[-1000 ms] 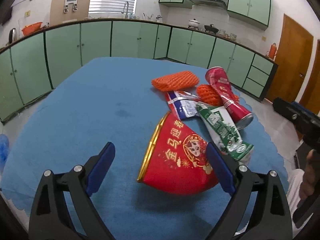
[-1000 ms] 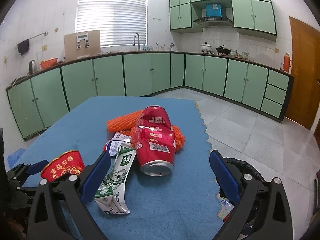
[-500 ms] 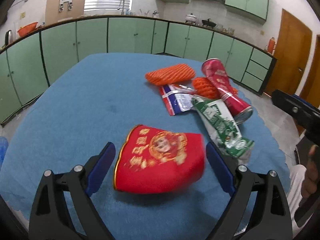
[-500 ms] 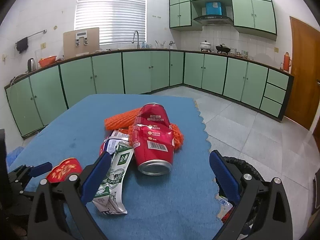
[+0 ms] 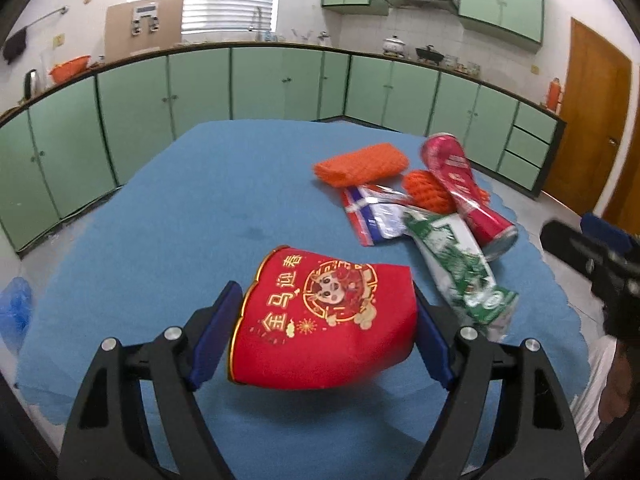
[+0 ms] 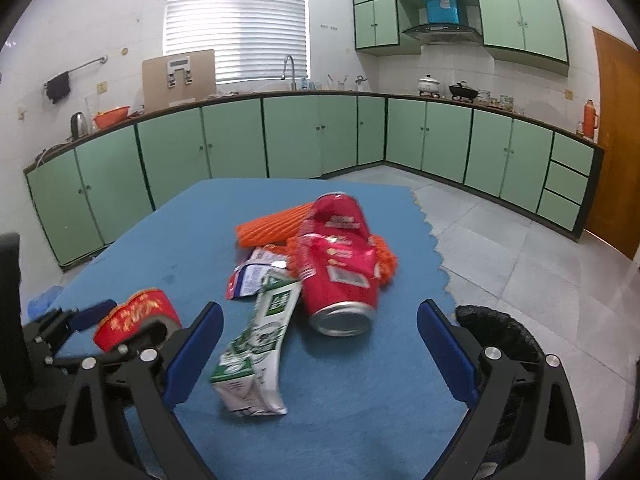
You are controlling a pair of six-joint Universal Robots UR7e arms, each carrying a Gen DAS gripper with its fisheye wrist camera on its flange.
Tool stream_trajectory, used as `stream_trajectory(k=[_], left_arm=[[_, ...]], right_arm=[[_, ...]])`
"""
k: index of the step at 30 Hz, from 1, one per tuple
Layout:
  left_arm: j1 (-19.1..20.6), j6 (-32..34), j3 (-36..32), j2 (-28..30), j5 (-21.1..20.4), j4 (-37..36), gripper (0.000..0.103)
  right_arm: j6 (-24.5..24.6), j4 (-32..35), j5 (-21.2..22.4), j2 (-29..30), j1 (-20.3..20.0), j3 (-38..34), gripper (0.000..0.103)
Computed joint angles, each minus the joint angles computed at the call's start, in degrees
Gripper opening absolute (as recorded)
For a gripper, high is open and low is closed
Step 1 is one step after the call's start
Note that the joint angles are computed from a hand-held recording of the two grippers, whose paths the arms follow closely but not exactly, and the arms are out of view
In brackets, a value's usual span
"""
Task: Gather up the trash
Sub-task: 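Grasp the red paper box with the left gripper while the right approaches the green milk carton, then close the right gripper on the green milk carton and lift it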
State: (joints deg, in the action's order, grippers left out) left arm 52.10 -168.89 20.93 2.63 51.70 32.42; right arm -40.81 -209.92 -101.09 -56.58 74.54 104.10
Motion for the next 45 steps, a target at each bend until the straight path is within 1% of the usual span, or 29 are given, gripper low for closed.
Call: stream_trajectory(k=[3,6,8,11,15,18,21,22,23,24,25,26,31,36,39,43,45], left_arm=[[0.3,-0.2,4.1,-2.5,-2.3,-3.1,0.078],[0.6,-0.6,4.9,-3.1,-3.0,-3.7,0.078],[0.9,-0.4,5.2,-3.4,-3.3,-3.9,0.078],[1.3,-0.5,5.7,-3.8,-3.4,-4.0,0.078],[1.7,-1.4,4.1,-3.1,-3.1,-2.6,0.078],[2.0,-1.6,3.4,-2.9,-2.8,-2.0,0.078],[2.0,-1.6,3.7,-3.0,-2.7,-2.1,0.078],[2.0,-1.6,3.5,-2.9,-2.6,-1.9,0.078],[2.1,-1.7,3.0,-2.6,-2.5,-1.5,0.078],[2.1,-1.6,2.9,-2.5,-2.5,-1.4,0.078],[2.1,-1.7,2.6,-2.3,-2.4,-1.1,0.078],[2.1,-1.8,2.6,-2.4,-2.4,-1.1,0.078],[2.0,-1.7,2.5,-2.3,-2.5,-1.0,0.078],[1.5,-1.5,4.1,-3.0,-2.3,-2.1,0.078],[1.2,-1.2,5.6,-3.8,-2.3,-3.1,0.078],[0.9,-1.3,5.6,-3.7,-2.3,-2.8,0.078],[0.8,-1.3,5.4,-3.5,-2.4,-2.6,0.078]], right_arm=[[0.9,-0.6,0.6,0.9,0.1,0.4,0.093],[1.0,-1.8,1.2,2.6,0.1,0.4,0.091],[0.2,-3.2,1.1,4.0,0.2,0.1,0.087],[-1.0,-5.6,-0.2,6.2,0.4,-0.7,0.082],[-1.2,-6.3,-1.6,8.2,0.4,-1.7,0.079],[-2.9,-7.3,-2.5,9.6,0.7,-2.4,0.075],[-3.8,-7.3,-3.0,10.3,0.8,-3.1,0.067],[-3.7,-6.8,-3.5,10.5,0.8,-3.5,0.061],[-3.5,-6.1,-3.7,10.5,0.9,-3.8,0.054],[-3.2,-5.2,-3.9,10.4,0.8,-3.9,0.050],[-2.8,-4.3,-3.9,10.2,0.7,-4.1,0.044],[-2.1,-3.1,-3.8,9.9,0.6,-4.0,0.043],[-0.9,-3.3,-2.4,9.0,0.4,-3.2,0.042],[0.5,-2.5,-0.8,6.9,0.6,-2.0,0.041],[1.1,-1.6,-0.6,5.7,0.8,-1.5,0.041],[1.1,0.6,-2.1,5.2,0.9,-1.9,0.040],[0.1,2.8,-4.6,5.7,1.2,-2.6,0.041]])
